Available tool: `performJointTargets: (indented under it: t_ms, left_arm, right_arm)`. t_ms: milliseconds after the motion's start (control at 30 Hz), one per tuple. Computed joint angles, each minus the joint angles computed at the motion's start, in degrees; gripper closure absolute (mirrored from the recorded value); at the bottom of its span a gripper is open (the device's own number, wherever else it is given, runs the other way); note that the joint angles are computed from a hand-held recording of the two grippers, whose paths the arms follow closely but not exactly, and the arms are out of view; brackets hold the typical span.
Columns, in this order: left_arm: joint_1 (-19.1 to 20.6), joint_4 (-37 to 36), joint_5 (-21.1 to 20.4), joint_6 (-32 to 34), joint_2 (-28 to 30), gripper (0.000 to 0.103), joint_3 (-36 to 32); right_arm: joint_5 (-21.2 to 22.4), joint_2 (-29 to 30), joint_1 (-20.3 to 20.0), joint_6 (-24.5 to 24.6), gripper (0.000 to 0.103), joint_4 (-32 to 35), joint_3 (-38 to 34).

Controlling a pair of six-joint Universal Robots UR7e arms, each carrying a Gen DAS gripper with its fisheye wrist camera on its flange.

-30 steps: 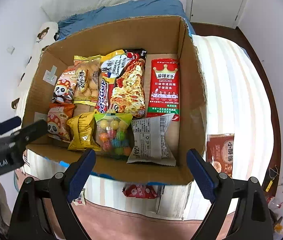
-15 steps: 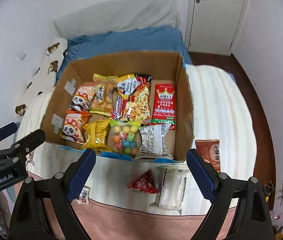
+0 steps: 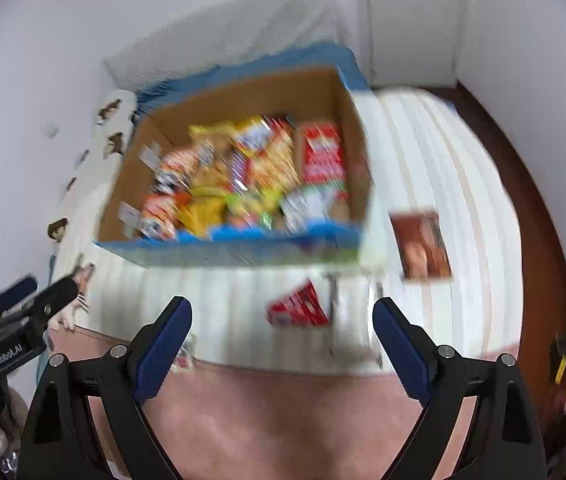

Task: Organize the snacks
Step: 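Grasp a small white snack pouch with the left gripper while the right grasps a white wafer pack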

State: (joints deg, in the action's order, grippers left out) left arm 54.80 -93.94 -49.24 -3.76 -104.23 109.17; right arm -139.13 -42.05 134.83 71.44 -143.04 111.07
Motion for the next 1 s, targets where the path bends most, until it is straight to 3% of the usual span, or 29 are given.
performJointTargets:
  t_ms: [133, 233, 333, 433, 500, 600, 633, 700, 833, 1000]
  left_arm:
    - [7.98, 4.72, -4.42, -3.43, 3.18, 0.01, -0.69]
    - [14.6, 7.97, -12.11, -8.38, 7.6, 0.01, -3.52]
    - [20.13, 6.33, -20.0, -13.01, 10.98, 0.011, -4.99]
    - [23.22, 2.23, -24.4, -17.2, 12.74, 0.011, -4.68]
    - [24.37, -0.34, -25.77, -19.77, 13.68, 0.013, -4.18]
    - [24.09, -2.47, -23.52, -20.99, 14.93, 0.027, -2.97]
    - [23.54, -2.65, -22.16, -20.78, 15.06, 0.03, -2.51]
    - [22.05, -3.43, -19.5, -19.0, 14.74, 0.035, -1.09]
    - [17.54, -4.04, -12.08, -11.34, 12.2, 0.053, 3.4]
    - [13.69, -2.06, -6.78, -2.13, 6.17, 0.053, 9.99]
  right_arm:
    - [2.73, -0.54, -3.54, 3.52, 0.009, -4.98, 6.37]
    - [3.71, -0.02, -6.16, 3.74, 0.009, -11.61, 10.61]
    - [4.07, 0.71, -8.58, 2.8, 0.009, -17.34, 12.96]
    - [3.85, 2.1, -11.01, 0.34, 0.011, -22.68, 13.92]
    - [3.13, 2.8, -12.45, -0.27, 0.011, -22.15, 13.1]
    - [4.2, 4.29, -15.19, -3.08, 0.015, -23.31, 12.33]
    - [4.1, 4.77, -15.71, -3.75, 0.028, -22.43, 11.78]
    - [3.86, 5.41, -15.91, -5.95, 0.042, -23.18, 11.59]
    - [4.99, 5.57, -14.8, -7.14, 0.045, -21.29, 11.47]
    - [9.61, 6.65, -12.37, -6.1, 0.045, -21.29, 13.01]
